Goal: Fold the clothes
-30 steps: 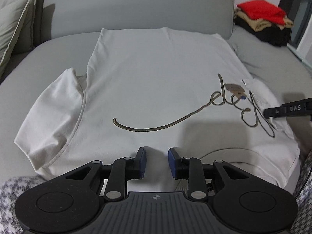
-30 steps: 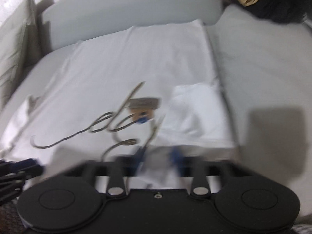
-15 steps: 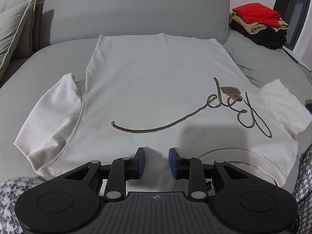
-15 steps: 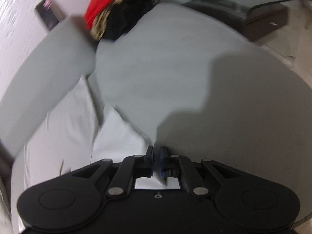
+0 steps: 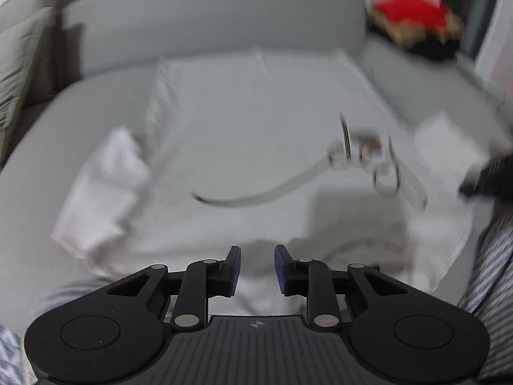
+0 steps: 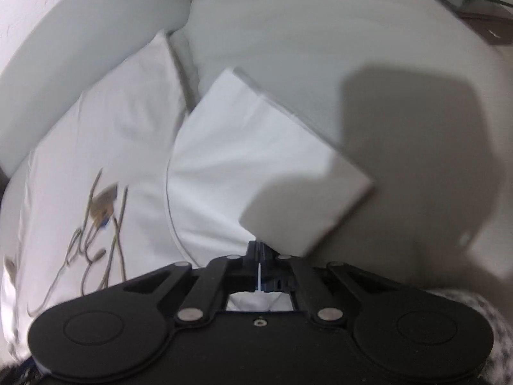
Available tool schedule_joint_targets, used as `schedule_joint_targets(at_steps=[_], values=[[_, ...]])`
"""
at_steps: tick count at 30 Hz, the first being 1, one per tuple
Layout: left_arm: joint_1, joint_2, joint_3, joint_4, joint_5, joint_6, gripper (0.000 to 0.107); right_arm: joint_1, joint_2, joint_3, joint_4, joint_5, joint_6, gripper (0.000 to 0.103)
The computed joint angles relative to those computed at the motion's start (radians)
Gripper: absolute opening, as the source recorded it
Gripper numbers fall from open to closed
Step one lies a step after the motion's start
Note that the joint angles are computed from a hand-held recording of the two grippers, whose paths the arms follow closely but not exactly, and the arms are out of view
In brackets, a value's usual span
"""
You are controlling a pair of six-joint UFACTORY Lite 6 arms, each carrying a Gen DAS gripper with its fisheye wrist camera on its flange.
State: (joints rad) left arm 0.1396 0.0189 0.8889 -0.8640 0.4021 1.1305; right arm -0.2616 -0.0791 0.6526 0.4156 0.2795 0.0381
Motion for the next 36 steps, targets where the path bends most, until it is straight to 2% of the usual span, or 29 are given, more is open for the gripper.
schedule_joint_targets(at_steps=[1, 3, 6, 9, 11, 13, 16, 18, 19, 20, 21, 22, 24, 27, 29, 31, 32, 33, 35, 36], values=[[0.078, -0.021, 0.01, -0.067, 0.064, 0.059, 0.026, 0.014, -0.051, -0.027, 0.021, -0.003, -0.022, 0.021], [0.252, -0.007, 0.052, -0.183, 0.199, 0.126, 0.038, 0.044, -0.133, -0.058, 0.189, 0.027, -0.191, 0.038], [0.437, 0.115, 0.168, -0.243, 0.274, 0.093, 0.041, 0.072, -0.213, -0.08, 0.503, 0.125, -0.493, 0.042], [0.566, 0.318, 0.334, -0.283, 0.347, -0.015, 0.04, 0.105, -0.158, -0.071, 0.817, 0.264, -0.742, 0.045], [0.601, 0.464, 0.47, -0.277, 0.409, -0.086, 0.04, 0.15, -0.057, -0.049, 1.016, 0.306, -0.911, 0.045], [0.612, 0.602, 0.615, -0.244, 0.459, -0.155, 0.042, 0.223, 0.047, 0.018, 1.098, 0.278, -0.968, 0.046], [0.586, 0.784, 0.825, -0.154, 0.528, -0.259, 0.042, 0.29, 0.083, 0.029, 1.141, 0.219, -0.969, 0.046], [0.568, 0.847, 0.898, -0.136, 0.549, -0.275, 0.042, 0.286, 0.113, 0.039, 1.135, 0.212, -0.967, 0.046], [0.559, 0.856, 0.91, -0.139, 0.542, -0.267, 0.04, 0.296, 0.105, 0.027, 1.132, 0.199, -0.963, 0.046], [0.541, 0.84, 0.898, -0.137, 0.515, -0.253, 0.029, 0.3, 0.094, 0.015, 1.123, 0.191, -0.954, 0.046], [0.524, 0.824, 0.887, -0.134, 0.487, -0.24, 0.003, 0.297, 0.083, 0.007, 1.113, 0.192, -0.946, 0.046], [0.506, 0.809, 0.876, -0.131, 0.458, -0.228, 0.0, 0.297, 0.088, 0.004, 1.134, 0.194, -0.959, 0.046], [0.451, 0.703, 0.778, -0.153, 0.367, -0.147, 0.0, 0.298, 0.1, -0.002, 1.179, 0.199, -0.989, 0.046], [0.338, 0.51, 0.6, -0.246, 0.231, 0.08, 0.0, 0.301, 0.146, 0.022, 1.242, 0.212, -1.019, 0.046], [0.213, 0.375, 0.457, -0.268, 0.118, 0.219, 0.0, 0.295, 0.154, 0.021, 1.26, 0.223, -1.031, 0.046], [0.06, 0.268, 0.299, -0.204, 0.004, 0.317, 0.0, 0.288, 0.157, 0.02, 1.264, 0.231, -1.035, 0.046], [-0.016, 0.233, 0.25, -0.128, -0.034, 0.317, 0.001, 0.286, 0.159, 0.021, 1.265, 0.235, -1.034, 0.046], [-0.051, 0.212, 0.211, -0.086, -0.088, 0.274, 0.015, 0.283, 0.16, 0.021, 1.266, 0.239, -1.033, 0.046], [-0.104, 0.181, 0.147, 0.031, -0.152, 0.173, 0.018, 0.274, 0.161, 0.018, 1.269, 0.251, -1.031, 0.046], [-0.132, 0.167, 0.117, 0.125, -0.182, 0.084, 0.024, 0.267, 0.157, 0.015, 1.265, 0.259, -1.029, 0.047]])
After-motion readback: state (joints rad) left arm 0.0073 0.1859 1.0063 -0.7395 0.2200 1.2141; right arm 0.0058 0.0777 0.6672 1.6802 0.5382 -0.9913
